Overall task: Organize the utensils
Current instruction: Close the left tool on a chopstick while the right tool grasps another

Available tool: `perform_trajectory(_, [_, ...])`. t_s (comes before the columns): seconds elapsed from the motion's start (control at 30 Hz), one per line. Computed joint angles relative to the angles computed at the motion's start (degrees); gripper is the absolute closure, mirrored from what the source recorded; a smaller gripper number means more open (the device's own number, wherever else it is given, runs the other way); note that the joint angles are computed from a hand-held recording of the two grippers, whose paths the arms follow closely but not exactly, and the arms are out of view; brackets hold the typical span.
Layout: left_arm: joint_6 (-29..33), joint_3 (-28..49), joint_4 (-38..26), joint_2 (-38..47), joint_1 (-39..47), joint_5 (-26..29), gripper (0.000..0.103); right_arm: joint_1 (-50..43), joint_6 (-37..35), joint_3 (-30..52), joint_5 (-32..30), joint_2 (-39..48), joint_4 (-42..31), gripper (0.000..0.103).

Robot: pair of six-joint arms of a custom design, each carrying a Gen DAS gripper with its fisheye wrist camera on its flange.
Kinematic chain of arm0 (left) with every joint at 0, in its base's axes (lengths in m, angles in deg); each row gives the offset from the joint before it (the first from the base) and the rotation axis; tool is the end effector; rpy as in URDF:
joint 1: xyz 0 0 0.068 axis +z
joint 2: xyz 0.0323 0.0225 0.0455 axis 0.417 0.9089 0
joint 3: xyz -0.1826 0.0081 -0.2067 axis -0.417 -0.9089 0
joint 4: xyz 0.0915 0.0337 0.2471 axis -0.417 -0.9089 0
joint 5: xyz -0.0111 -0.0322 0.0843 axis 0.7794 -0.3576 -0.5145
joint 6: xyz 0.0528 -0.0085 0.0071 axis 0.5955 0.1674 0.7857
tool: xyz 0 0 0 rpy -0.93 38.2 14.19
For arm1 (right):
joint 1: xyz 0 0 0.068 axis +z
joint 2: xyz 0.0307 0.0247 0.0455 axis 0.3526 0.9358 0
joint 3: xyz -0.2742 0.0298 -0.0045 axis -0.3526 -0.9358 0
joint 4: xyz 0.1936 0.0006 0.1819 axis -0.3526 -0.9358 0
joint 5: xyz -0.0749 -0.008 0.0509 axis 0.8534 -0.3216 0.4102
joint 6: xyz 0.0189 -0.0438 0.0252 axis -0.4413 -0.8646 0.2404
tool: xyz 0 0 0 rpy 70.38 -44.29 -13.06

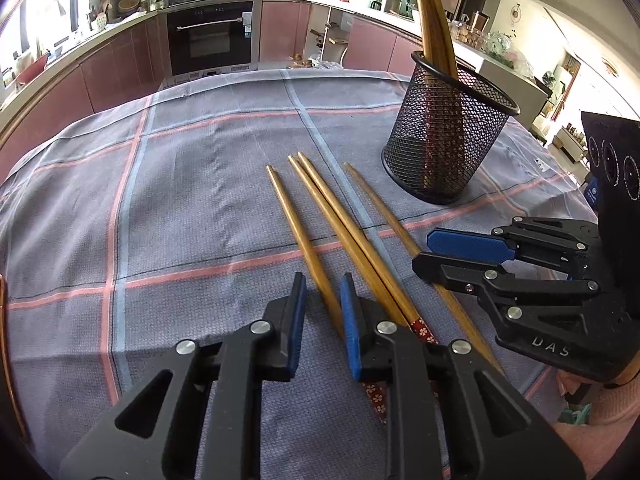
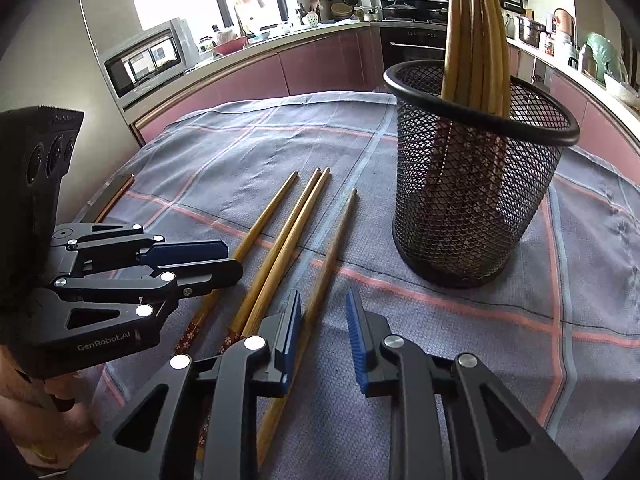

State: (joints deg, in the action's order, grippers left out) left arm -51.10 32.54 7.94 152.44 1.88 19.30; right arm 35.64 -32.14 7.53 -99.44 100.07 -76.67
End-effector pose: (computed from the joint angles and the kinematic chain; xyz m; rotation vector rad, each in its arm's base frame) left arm 0.2963 -0.1214 0.1046 0.0602 2.5021 -0.2082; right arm 0.2829 0.0913 0.1013 -0.7304 2.3861 0.5716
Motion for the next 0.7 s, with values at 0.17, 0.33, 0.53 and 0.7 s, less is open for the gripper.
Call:
perform_trajectory(0.17, [-2.08, -1.23, 1.00, -0.72, 0.33, 0.17, 0.092, -2.14, 1.83, -0.03, -3.97, 0.53, -0.37, 0.094])
perform_trajectory(0.33, [-3.11, -2.62, 1.64, -1.90, 0.43, 0.22, 0.095, -3.25, 1.90, -0.32, -5.30, 0.17, -0.75, 0.095])
perform_trajectory(0.53, [-3.75, -4.75, 2.40, -4.53, 0.57, 0.60, 0.095, -3.84, 1.69, -0.46, -6.23, -0.19, -0.89, 0.096])
perform_trajectory(0.7, [-2.98, -5.90, 2.92, -6.54, 0.28, 1.69, 0.096, -4.02, 1.44, -1.00, -8.14, -1.39, -0.83, 0.096])
